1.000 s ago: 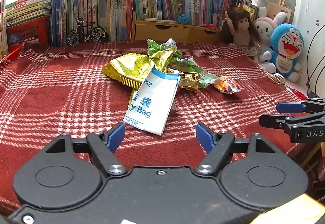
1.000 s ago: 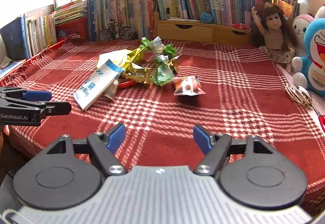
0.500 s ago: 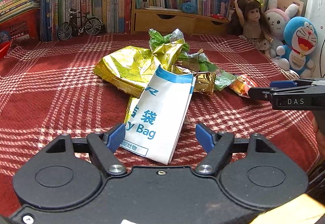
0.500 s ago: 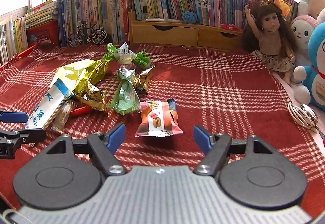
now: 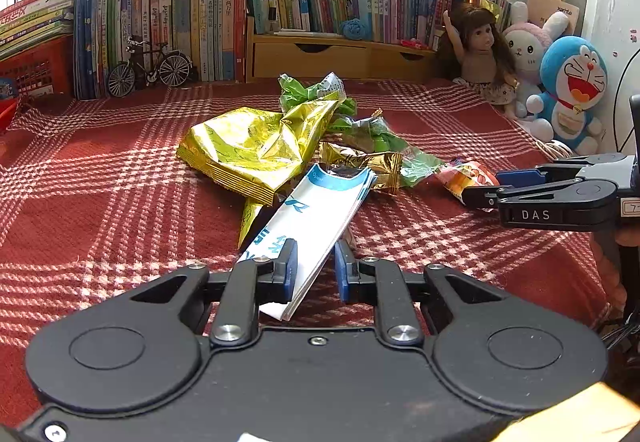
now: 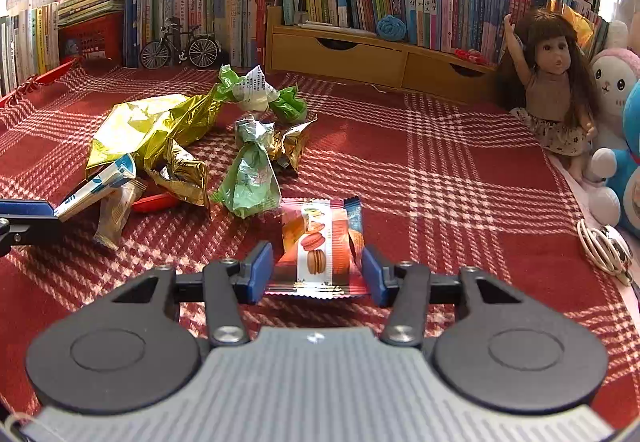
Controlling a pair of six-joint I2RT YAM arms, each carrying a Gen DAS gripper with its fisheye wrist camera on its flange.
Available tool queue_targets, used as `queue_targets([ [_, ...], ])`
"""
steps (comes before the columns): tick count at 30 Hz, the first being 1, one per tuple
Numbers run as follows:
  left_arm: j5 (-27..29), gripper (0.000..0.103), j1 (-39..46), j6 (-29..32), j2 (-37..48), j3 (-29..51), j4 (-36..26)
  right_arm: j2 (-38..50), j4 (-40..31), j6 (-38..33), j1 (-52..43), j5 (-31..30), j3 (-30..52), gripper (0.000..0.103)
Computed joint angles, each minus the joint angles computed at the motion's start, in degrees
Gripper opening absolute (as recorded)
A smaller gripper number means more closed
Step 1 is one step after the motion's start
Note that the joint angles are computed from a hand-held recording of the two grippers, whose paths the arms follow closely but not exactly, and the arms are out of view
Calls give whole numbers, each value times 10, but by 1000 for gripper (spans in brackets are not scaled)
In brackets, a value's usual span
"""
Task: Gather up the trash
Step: 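Grasp another pink macaron snack packet with the right tool, then grasp the white 'Bag' paper bag with the left tool while the right holds the packet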
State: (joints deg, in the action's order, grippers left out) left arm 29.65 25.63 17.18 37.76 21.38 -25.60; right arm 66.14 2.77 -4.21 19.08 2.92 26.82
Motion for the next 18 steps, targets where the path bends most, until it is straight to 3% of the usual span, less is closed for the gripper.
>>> queue_targets([
  [5,71,22,81,47,-16,20,-63,-83,-47,-4,0,-20,-26,53],
  [7,84,43,96,62,-1,26,-65,-105,-67,-8,2,-24,-29,53],
  [8,87,59,99,61,1,24,-58,-113,-70,-11,4,-24,-32,64],
  [11,88,72,89,65,16,16,-26,-109,-57,-22,11,-16,-36,80],
  [12,89,79,80,66,24,12,-9,-103,-50,-24,13,-12,-36,81],
  [15,100,81,59,78,67,6,44,-65,-33,-23,11,-9,-24,83],
  [18,71,82,22,82,117,21,61,-18,-18,-21,-1,-19,-7,83],
])
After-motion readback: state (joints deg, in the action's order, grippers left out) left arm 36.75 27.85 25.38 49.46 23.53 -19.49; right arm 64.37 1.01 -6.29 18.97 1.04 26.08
